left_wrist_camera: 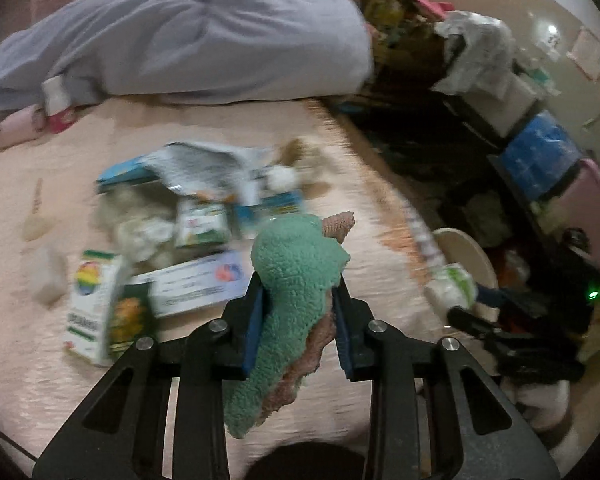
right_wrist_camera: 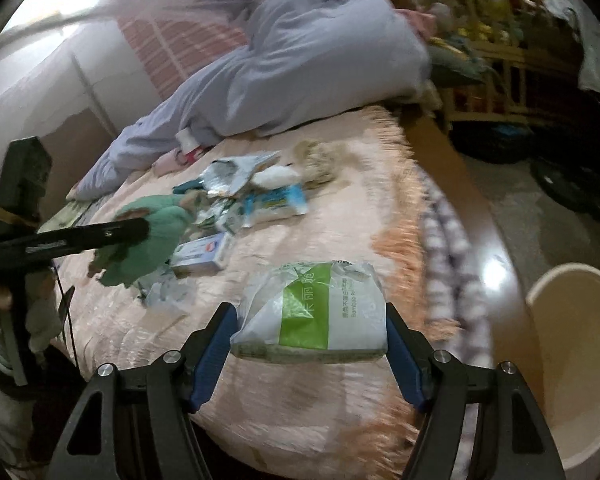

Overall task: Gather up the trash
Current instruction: 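Grasp the white-green packet with the right gripper while the left grasps the green towel, then carry both items over the cream bucket and open both grippers to drop them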

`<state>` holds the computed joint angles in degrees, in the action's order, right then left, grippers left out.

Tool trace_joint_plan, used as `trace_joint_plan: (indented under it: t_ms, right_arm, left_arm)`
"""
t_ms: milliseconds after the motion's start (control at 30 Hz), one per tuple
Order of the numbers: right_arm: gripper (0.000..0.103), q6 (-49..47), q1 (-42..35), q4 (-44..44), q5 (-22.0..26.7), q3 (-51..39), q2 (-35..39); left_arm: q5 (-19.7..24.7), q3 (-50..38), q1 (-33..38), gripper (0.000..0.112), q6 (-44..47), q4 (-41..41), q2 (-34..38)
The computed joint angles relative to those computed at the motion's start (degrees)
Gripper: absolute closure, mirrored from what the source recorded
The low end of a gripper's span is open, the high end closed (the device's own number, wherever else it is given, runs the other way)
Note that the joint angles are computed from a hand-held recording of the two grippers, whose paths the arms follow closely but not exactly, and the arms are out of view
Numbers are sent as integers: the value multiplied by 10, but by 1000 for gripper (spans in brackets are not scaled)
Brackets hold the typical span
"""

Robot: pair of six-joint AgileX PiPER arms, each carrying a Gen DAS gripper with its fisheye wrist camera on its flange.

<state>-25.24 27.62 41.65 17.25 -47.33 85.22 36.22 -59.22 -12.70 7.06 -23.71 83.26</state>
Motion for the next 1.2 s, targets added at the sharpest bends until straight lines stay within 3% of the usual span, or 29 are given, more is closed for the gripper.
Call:
trace_joint_plan:
  t_ms: [167, 567, 700, 833, 967, 1033, 1200]
  right_arm:
    - [33, 13, -59, -29, 6, 45, -57]
    - [33, -92, -291, -2, 64, 121, -141]
    - [33, -92, -358, -24, 65, 127, -123]
    - [33, -135, -416, 6, 62, 128, -84]
    - [30, -204, -452, 75, 58, 129, -55]
    - [25, -246, -469, 121, 69, 126, -38]
    - [23, -282, -480, 152, 85, 126, -23]
  left_arm:
    - [11, -70, -78, 84, -63, 38, 35]
    - [50, -260, -213, 84, -132, 72, 171]
    - [70, -350, -254, 83, -147, 65, 252]
    - [87, -440, -288, 83, -162, 59, 328]
    - [97, -506, -297, 71, -147, 14, 388]
    - [98, -515, -291, 65, -126, -26, 402]
    - [86, -479, -283, 62, -137, -13, 379]
